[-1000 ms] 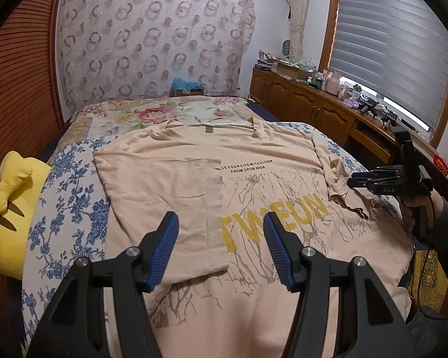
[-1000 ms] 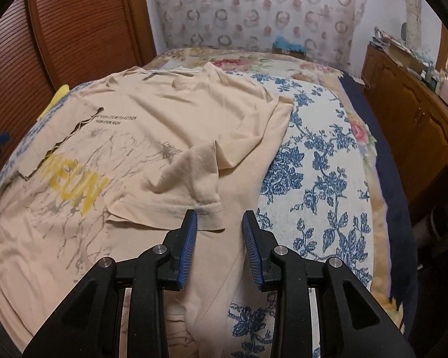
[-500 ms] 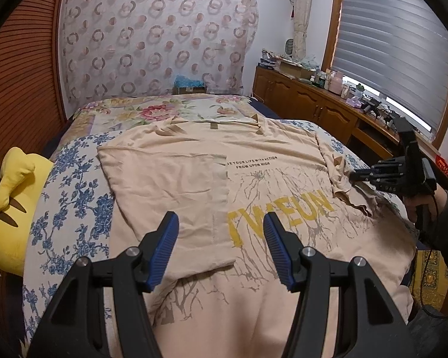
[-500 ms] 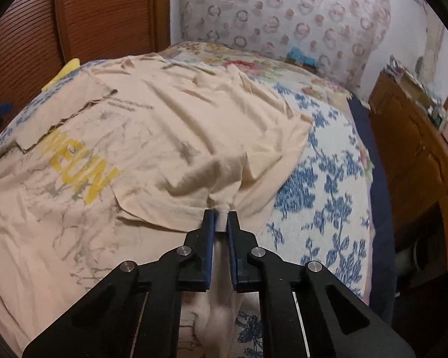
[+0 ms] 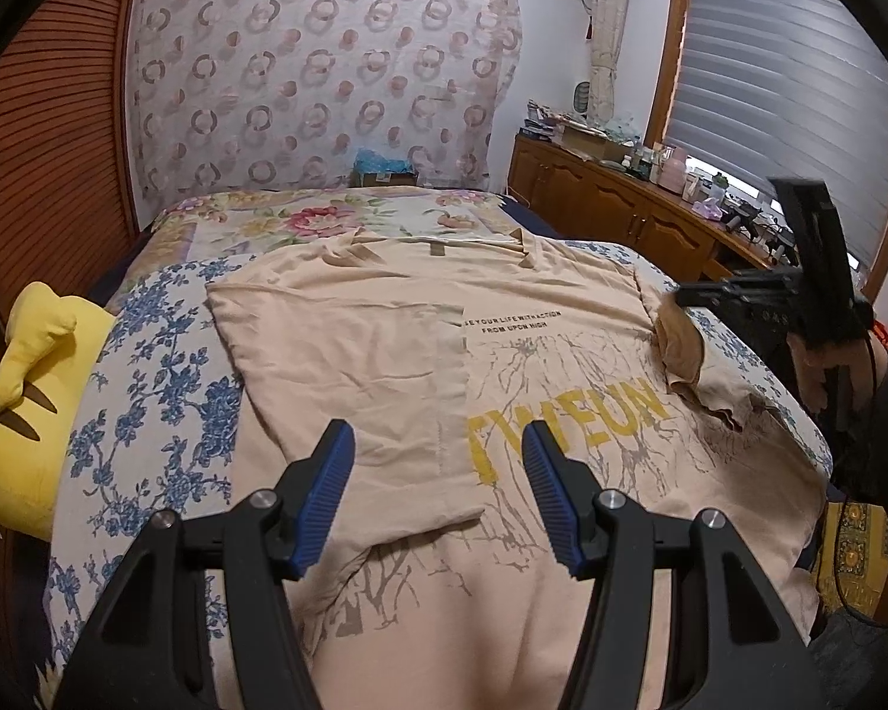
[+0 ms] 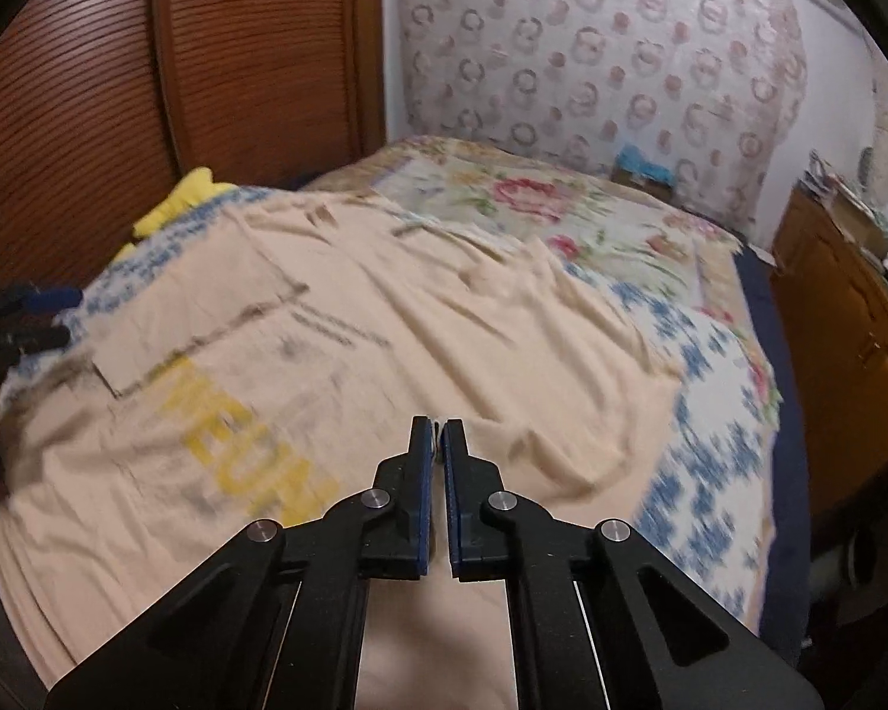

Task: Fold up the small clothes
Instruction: 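Fold the grasped side over toward the shirt center with the right gripper, release, then grasp the shirt hem with the left gripper while the right gripper grasps it too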

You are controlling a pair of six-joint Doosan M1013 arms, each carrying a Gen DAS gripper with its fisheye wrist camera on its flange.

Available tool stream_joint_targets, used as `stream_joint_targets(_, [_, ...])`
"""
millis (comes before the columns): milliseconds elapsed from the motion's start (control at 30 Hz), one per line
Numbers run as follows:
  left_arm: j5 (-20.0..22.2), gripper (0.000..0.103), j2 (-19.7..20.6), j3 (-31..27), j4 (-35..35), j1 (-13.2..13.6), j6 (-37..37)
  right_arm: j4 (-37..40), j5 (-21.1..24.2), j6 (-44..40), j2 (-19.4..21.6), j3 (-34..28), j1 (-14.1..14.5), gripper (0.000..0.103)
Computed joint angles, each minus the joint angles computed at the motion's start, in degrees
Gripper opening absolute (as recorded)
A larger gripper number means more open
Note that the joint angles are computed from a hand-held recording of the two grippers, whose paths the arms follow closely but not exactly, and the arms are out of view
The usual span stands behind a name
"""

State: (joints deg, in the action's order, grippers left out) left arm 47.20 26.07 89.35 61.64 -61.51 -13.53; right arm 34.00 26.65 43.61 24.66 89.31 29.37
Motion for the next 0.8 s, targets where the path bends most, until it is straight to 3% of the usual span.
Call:
stream_joint_targets(233, [0.13,0.058,-0.12,0.32,-0.03,0.01,-0.34,2.69,1.19,0.36,3.53,-5.42,2.24,0.002])
stream_joint_targets(267, [0.2,0.058,-0.16,0.41,-0.15,0.05,-0.3,1.72,1.54,1.26,3.76,-5.88,2.38,0.011])
stream_joint_targets(367, [0.38,0.058,-0.25,0.54,-0.43,0.24,-0.04,0.27,0.5,2.01,3.69,-5.93,2.51,0.023])
stream_joint_targets(467, [0.55,0.058,-0.38,0.58,-0.56,0.63,0.48,-2.9,-1.91,5.04,2.98,-4.7,1.72,0.039])
stream_joint_targets(800, [1.31,0.058,-0.23,-0.45,-6.22,4.96,9.46,-20.72,-2.89,24.61,4.67,-4.03,-3.05,0.044])
